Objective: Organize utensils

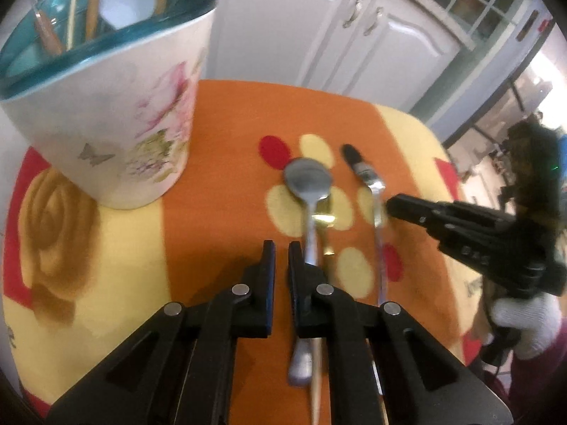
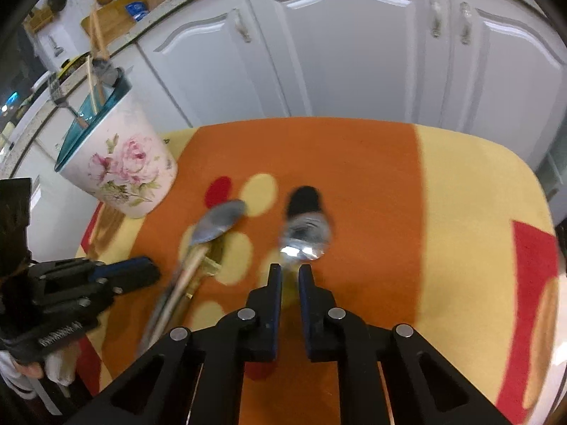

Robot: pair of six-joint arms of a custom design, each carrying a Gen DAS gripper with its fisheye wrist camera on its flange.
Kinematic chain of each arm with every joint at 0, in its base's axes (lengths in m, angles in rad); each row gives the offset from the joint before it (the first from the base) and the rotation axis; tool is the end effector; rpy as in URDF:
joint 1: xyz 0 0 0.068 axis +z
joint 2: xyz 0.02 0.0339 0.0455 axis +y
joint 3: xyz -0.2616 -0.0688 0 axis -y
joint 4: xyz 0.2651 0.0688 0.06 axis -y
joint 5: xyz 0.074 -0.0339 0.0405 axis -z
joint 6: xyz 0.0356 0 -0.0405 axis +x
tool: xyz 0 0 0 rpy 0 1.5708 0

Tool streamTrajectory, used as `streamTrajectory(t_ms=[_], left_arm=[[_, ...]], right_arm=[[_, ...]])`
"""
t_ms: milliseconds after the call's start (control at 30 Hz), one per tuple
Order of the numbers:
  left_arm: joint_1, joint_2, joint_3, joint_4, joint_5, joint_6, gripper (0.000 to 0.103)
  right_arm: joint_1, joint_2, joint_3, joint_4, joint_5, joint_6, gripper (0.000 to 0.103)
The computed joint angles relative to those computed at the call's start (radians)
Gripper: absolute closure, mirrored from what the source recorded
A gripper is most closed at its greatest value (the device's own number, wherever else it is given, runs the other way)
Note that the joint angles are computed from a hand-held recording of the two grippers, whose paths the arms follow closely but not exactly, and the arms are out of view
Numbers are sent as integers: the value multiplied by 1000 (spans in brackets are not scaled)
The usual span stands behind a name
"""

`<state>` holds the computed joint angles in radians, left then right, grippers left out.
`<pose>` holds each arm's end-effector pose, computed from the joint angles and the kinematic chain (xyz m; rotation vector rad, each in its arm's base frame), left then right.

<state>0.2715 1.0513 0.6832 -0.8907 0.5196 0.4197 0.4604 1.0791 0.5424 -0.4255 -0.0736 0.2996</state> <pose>0.1890 0.0343 0.2013 0.3044 2.6150 -0.5177 0.1938 0.0990 0.1703 -0.2366 2.5651 0.3881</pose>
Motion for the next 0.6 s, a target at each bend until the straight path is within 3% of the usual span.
streamTrajectory(t_ms=[100, 267, 333, 367, 500, 600], left_arm=[[-44, -13, 5, 4, 3, -29, 82], [-135, 29, 17, 47, -39, -92, 81], [-166, 51, 17, 69, -89, -114, 83], [-161, 54, 13, 77, -89, -118, 92], [-72, 67, 25, 29, -32, -81, 100], [24, 64, 35, -25, -15, -18, 100]], right_arm=[[-75, -60, -35, -38, -31, -16, 95], [-190, -181, -75, -59, -165, -33, 95], [-193, -189, -69, -63, -170, -35, 95], [-190, -193, -66, -70, -174, -32, 95], [-147, -161, -51, -48, -178, -12, 94], [-89, -105, -44, 4, -162, 30, 92]])
